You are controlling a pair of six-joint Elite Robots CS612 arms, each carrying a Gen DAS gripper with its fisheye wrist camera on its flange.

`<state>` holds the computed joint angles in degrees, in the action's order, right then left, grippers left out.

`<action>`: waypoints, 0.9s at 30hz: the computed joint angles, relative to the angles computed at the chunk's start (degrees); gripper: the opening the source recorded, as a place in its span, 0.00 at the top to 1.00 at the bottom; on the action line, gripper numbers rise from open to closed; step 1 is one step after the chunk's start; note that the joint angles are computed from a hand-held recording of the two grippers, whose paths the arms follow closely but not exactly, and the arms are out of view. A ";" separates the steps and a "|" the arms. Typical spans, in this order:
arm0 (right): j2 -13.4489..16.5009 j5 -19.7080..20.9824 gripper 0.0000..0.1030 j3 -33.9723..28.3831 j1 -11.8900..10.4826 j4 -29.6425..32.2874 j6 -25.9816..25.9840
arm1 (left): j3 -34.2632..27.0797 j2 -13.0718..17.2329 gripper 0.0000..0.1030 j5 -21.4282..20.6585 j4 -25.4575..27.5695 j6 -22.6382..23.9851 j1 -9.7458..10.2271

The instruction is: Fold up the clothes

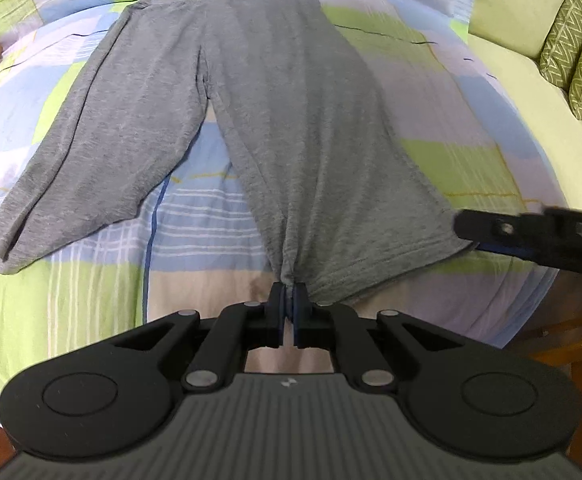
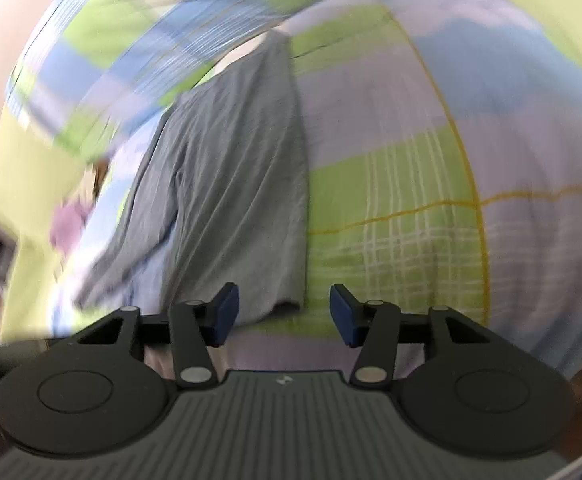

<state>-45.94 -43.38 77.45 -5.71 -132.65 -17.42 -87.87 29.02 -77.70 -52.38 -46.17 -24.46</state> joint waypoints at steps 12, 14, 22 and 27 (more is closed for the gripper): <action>-0.96 -4.87 0.99 -0.62 -0.53 -7.85 -5.22 | 1.74 0.09 0.98 -4.13 -5.57 0.38 -0.80; -0.39 -10.05 0.98 -2.10 0.07 -2.29 -7.97 | 1.25 0.01 0.98 -6.00 -3.12 -0.27 -0.65; -3.10 -8.14 0.68 0.36 0.64 -4.89 -6.52 | -6.33 -1.58 0.71 1.40 10.12 -1.13 2.07; -2.03 -0.34 0.62 -2.06 4.25 5.47 -8.68 | -8.74 -0.74 0.65 6.29 11.48 1.17 6.72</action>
<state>-47.97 -43.73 75.39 -1.46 -127.17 -26.10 -96.60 28.28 -71.41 -40.90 -44.99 -17.74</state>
